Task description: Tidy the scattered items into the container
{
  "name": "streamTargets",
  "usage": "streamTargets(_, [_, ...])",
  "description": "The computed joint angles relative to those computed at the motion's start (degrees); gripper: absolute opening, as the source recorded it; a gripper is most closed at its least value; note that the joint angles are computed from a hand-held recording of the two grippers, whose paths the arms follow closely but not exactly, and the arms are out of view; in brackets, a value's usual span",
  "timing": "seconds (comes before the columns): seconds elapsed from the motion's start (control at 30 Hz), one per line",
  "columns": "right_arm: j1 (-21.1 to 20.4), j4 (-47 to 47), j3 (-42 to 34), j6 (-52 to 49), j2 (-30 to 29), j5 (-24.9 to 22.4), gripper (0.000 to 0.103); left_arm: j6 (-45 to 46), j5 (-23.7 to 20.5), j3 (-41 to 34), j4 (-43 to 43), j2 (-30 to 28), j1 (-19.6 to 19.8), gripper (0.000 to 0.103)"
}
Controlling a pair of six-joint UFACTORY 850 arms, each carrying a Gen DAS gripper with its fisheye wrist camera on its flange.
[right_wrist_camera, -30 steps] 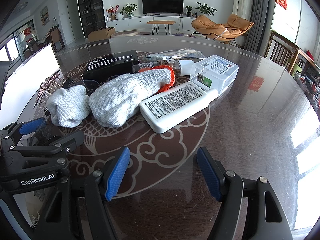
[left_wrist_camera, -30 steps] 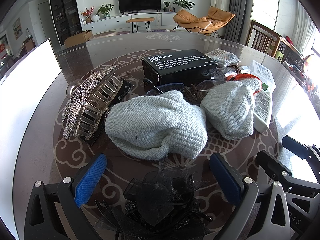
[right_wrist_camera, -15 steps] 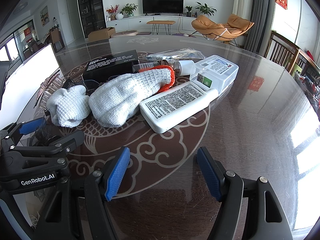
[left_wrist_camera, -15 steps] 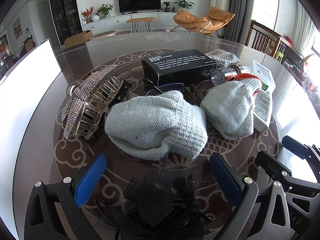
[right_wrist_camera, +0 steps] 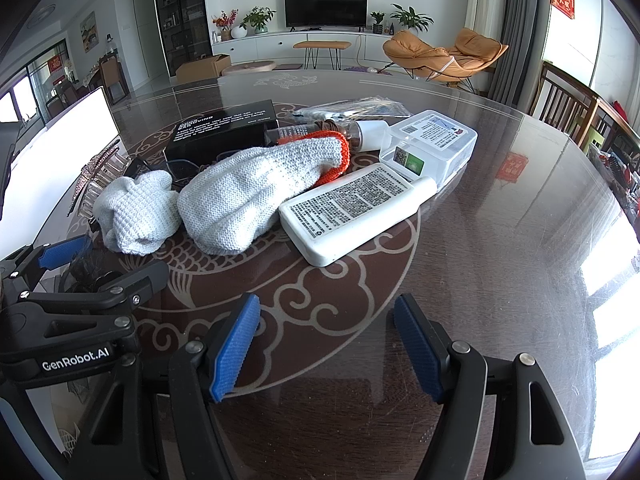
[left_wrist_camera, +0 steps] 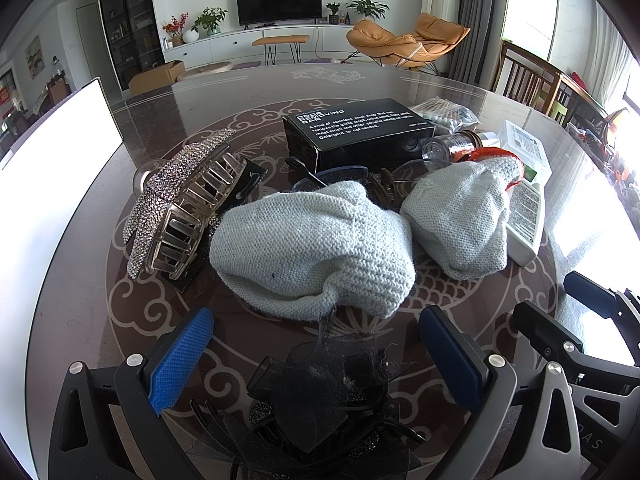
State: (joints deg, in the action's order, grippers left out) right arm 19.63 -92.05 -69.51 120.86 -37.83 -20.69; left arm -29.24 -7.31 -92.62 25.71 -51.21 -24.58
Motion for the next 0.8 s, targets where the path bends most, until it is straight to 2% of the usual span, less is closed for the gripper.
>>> streamTargets(0.8, [0.0, 0.0, 0.1, 0.0, 0.1, 0.0, 0.071, 0.4, 0.0, 0.0, -0.3, 0.0, 0.0, 0.103])
